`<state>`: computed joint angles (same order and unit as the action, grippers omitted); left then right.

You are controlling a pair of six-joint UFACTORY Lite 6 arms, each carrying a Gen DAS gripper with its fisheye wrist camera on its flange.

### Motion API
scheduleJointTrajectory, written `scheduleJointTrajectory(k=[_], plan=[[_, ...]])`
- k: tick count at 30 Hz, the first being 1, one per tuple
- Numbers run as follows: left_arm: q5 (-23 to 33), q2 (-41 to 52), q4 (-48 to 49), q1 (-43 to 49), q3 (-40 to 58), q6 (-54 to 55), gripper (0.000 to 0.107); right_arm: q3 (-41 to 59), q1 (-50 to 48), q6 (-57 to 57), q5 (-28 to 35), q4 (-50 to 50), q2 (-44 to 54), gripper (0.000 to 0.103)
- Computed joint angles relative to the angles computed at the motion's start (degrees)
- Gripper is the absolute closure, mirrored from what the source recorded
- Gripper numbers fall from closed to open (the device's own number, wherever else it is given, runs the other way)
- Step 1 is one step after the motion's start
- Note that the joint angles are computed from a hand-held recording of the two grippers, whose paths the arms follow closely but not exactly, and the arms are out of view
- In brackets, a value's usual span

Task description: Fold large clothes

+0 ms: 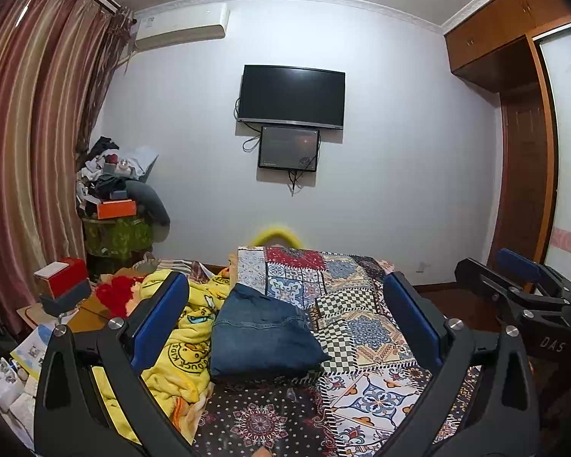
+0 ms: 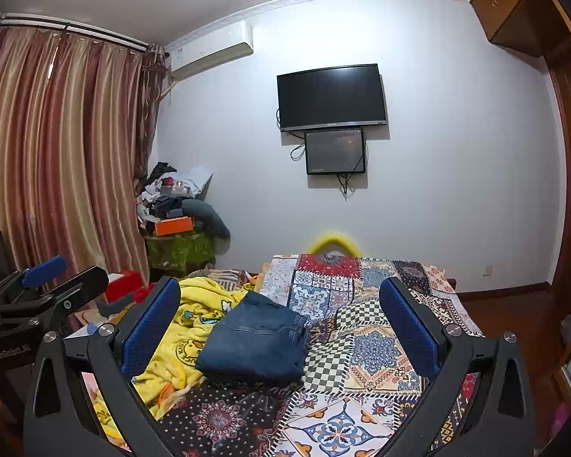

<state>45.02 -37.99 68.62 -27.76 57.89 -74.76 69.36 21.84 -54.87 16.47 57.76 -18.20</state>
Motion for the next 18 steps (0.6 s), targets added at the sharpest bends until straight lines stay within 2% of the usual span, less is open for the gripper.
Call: scheduleJointTrajectory(k=[18], plan=[[-0.4, 0.0, 0.5, -0.1, -0.7, -0.7, 0.004, 0.5, -0.7, -0.4, 0.7, 1.0, 1.0, 0.000]])
